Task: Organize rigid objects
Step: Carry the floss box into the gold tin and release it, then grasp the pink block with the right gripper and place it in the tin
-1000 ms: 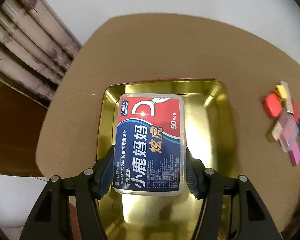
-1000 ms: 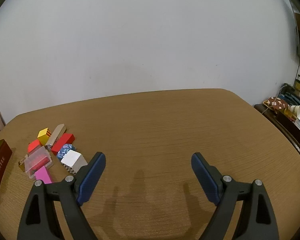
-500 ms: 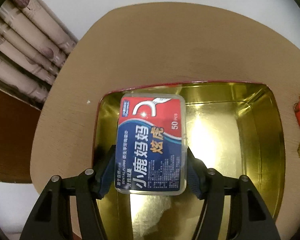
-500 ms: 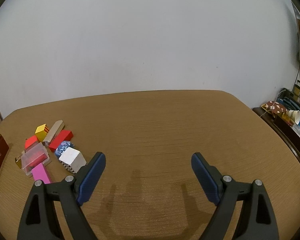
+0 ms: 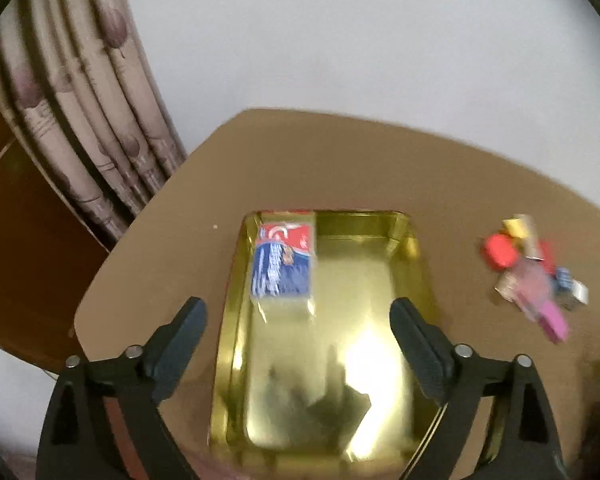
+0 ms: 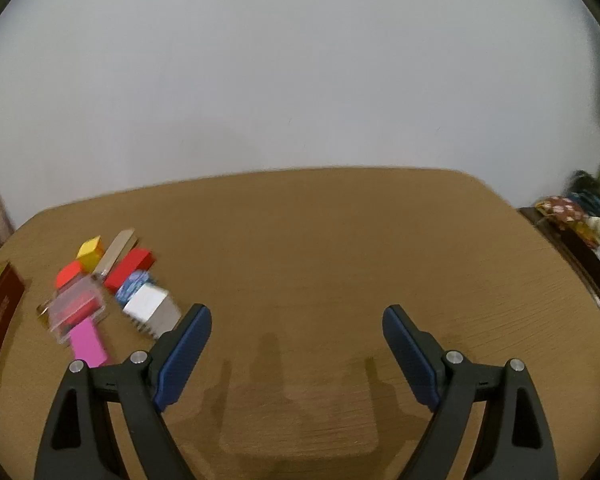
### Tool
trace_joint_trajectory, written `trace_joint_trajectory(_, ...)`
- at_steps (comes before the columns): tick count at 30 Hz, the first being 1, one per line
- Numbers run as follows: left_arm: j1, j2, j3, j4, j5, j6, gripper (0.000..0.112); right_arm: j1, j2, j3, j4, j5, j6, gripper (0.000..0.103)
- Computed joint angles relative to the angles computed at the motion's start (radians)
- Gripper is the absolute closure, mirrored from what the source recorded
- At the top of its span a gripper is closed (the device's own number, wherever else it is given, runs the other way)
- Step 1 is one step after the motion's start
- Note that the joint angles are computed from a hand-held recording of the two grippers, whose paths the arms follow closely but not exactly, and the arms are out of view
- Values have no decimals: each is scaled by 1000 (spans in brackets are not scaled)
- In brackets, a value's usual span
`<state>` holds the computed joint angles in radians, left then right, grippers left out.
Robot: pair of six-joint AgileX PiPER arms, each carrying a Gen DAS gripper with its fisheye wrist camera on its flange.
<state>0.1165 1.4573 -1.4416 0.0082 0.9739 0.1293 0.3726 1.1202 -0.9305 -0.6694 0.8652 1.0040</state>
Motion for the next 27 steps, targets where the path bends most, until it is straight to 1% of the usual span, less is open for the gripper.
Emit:
trace_joint_trajectory(1,20,-75,67,-37,-8,19,17,-21,-8,-19,86,-19,-100,13)
trace_joint_trajectory(3,95,-185,171,-150,-6,125,11,-50,-39,-48,268,-73,-300,13)
trace_joint_trajectory(4,134,-241,231,-200,3,172,11,-30,-30,-89,367,-76,-400,13)
trace_joint_trajectory(6,197,-334,343,-259,23,225,11,-17,15,-172,529,-42,-600,13)
trace_joint_trajectory(7,238,-363,390,-289,42,258,11,-8,53,-224,596,-6,-700,13)
trace_joint_trajectory(8,259,-398,445,-293,54,251,11,4,88,-266,625,26,-773,13)
trace_joint_trajectory(10,321,-436,524,-314,96,273,11,30,178,-346,666,100,-866,14)
trace_joint_trajectory(12,379,-448,577,-320,110,288,12,69,233,-379,617,127,-857,14)
trace_joint_trajectory(14,433,-457,620,-328,119,303,12,83,265,-393,607,134,-860,14)
trace_joint_trajectory(16,455,-465,651,-318,98,296,12,69,285,-404,635,133,-884,16)
trace_joint_trajectory(17,439,-468,658,-299,76,273,12,57,303,-418,663,134,-905,17)
trace_joint_trajectory(18,425,-479,674,-281,54,255,12,42,323,-433,683,137,-926,21)
trace_joint_trajectory(20,376,-483,680,-238,31,211,12,49,360,-446,675,138,-917,27)
trace_joint_trajectory(21,354,-488,683,-221,25,196,12,45,376,-450,687,136,-925,35)
trace_joint_trajectory(22,333,-499,687,-206,20,183,12,38,396,-461,703,143,-935,41)
trace_joint_trajectory(24,283,-540,718,-163,7,141,11,41,430,-488,682,160,-927,44)
trace_joint_trajectory(26,209,-553,728,-108,-4,93,11,37,461,-516,688,185,-938,53)
trace_joint_trajectory(27,174,-562,736,-81,-7,64,11,37,475,-527,690,197,-942,62)
